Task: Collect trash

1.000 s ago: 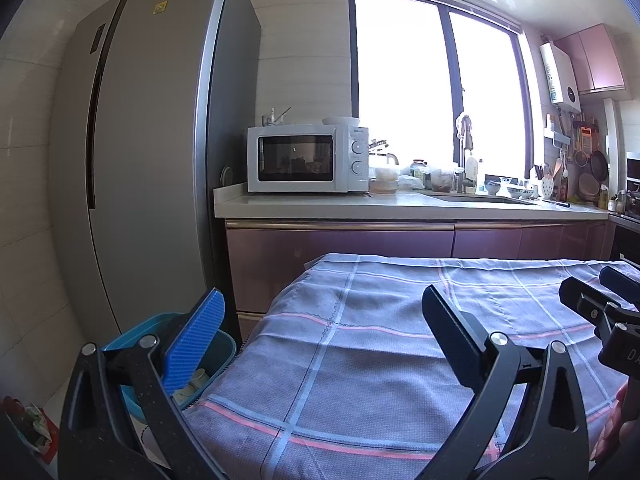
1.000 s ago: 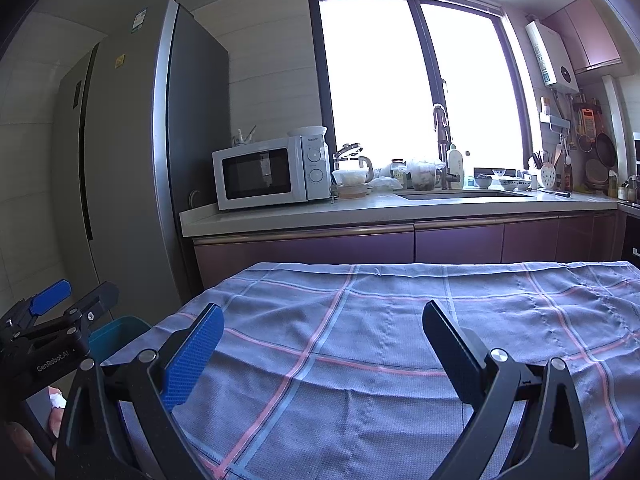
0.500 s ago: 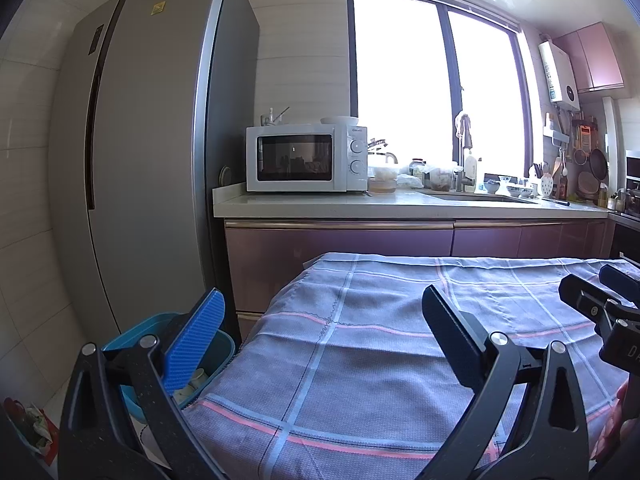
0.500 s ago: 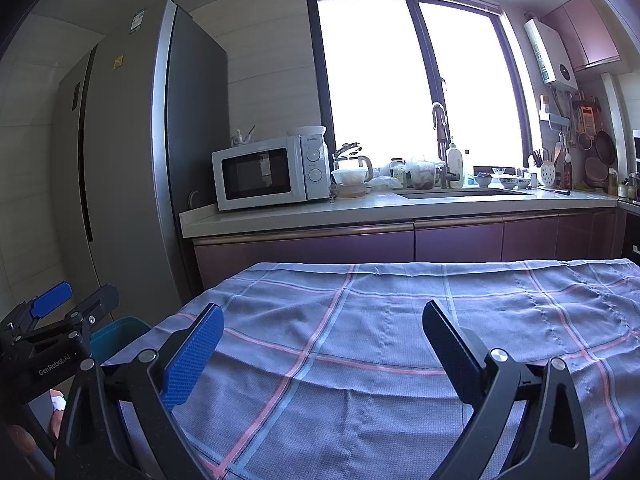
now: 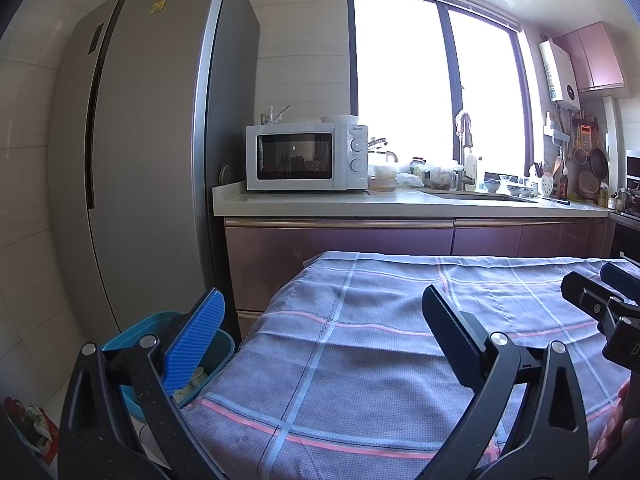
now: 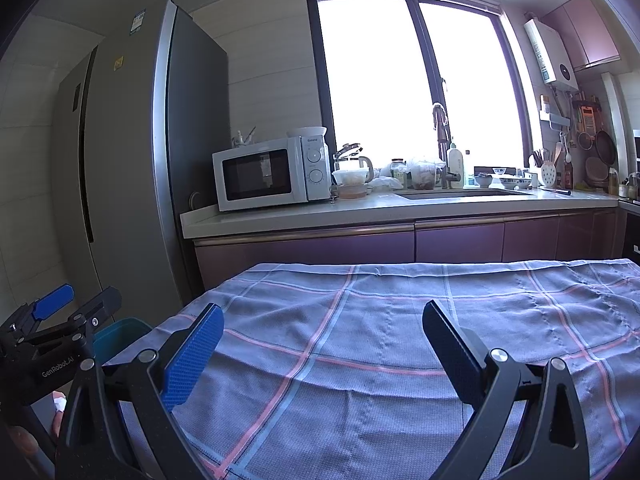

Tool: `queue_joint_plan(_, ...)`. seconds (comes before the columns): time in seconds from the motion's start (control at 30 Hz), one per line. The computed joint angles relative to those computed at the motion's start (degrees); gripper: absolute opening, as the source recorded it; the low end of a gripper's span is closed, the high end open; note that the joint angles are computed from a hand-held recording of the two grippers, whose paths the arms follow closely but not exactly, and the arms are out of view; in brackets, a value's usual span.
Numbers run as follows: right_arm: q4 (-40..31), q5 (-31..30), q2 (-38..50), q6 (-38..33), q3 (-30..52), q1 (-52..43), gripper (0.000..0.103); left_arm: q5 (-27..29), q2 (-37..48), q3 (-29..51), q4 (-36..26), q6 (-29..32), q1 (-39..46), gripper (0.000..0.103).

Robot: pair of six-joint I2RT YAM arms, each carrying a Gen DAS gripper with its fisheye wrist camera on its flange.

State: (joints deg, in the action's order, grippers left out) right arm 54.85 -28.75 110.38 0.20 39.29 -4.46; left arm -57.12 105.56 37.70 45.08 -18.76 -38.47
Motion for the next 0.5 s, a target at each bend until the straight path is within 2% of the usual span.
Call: queue_joint_plan(0.5, -0.13, -0.30, -0.06, 0.26, 0.11, -0.07, 0.096, 0.11, 0.65, 0.19, 0.17, -0.29, -0.08, 0.097)
